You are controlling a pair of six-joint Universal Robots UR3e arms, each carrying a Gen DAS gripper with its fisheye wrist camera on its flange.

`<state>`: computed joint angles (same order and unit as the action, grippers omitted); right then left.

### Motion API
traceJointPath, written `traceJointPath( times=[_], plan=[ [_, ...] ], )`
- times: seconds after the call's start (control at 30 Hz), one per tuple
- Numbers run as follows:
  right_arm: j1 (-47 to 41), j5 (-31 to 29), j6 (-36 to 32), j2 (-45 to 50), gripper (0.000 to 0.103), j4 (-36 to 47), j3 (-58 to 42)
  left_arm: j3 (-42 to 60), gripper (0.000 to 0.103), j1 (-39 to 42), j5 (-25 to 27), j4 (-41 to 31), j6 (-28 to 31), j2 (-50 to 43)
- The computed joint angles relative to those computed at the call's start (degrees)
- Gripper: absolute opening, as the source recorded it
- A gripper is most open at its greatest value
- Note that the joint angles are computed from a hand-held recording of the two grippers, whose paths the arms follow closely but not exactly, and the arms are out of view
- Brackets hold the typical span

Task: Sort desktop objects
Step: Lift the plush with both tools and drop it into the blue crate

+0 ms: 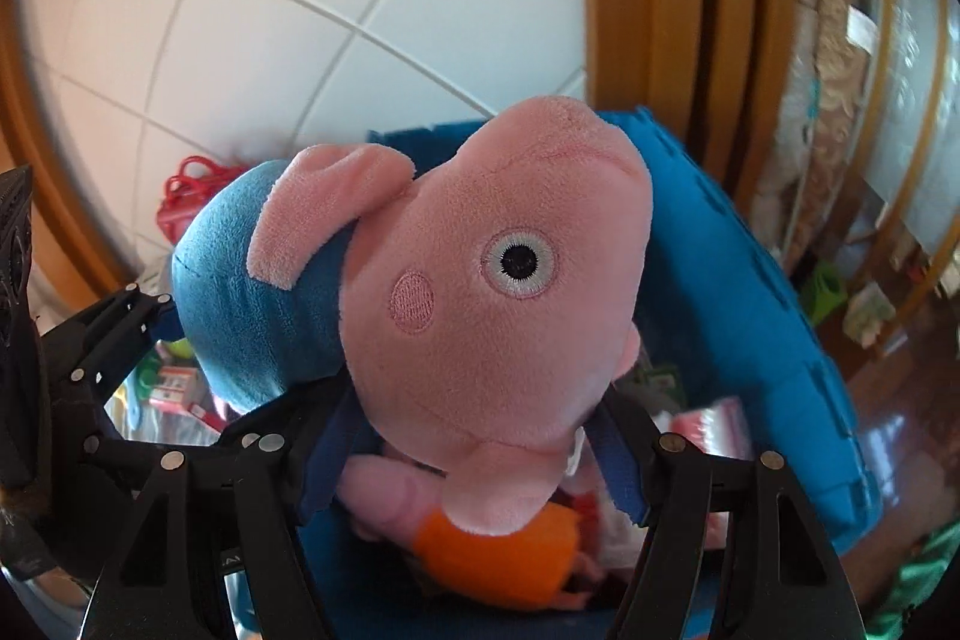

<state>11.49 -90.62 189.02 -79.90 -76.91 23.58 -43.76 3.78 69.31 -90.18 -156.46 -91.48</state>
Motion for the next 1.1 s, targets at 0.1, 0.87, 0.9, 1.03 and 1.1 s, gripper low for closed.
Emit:
traceJointPath(
  times=[0.1, 0.87, 0.9, 1.03, 1.1],
  plan=[
    [-9.5, 6.9, -5.2, -8.1, 0.071, -0.9, 12.6, 5.6, 0.073, -7.2, 5.6, -1.9, -3.6, -6.2],
    [-17.0, 6.2, -11.2, -21.1, 0.093, -3.8, 31.0, -0.8, 0.081, -9.6, 9.8, -3.2, -6.2, -3.1],
    [-15.2, 4.7, -9.7, -20.8, 0.096, -4.0, 29.7, -2.6, 0.081, -8.3, 9.3, -2.1, -5.7, -1.2],
    [-6.4, -0.9, -3.6, -18.0, 0.103, -5.0, 23.4, -10.9, 0.081, 1.0, 4.3, 2.1, -2.3, 7.9],
    [0.7, -6.3, 0.7, -14.9, 0.103, -5.6, 19.3, -15.2, 0.084, 8.1, 0.1, 2.6, 0.5, 13.4]
  ],
)
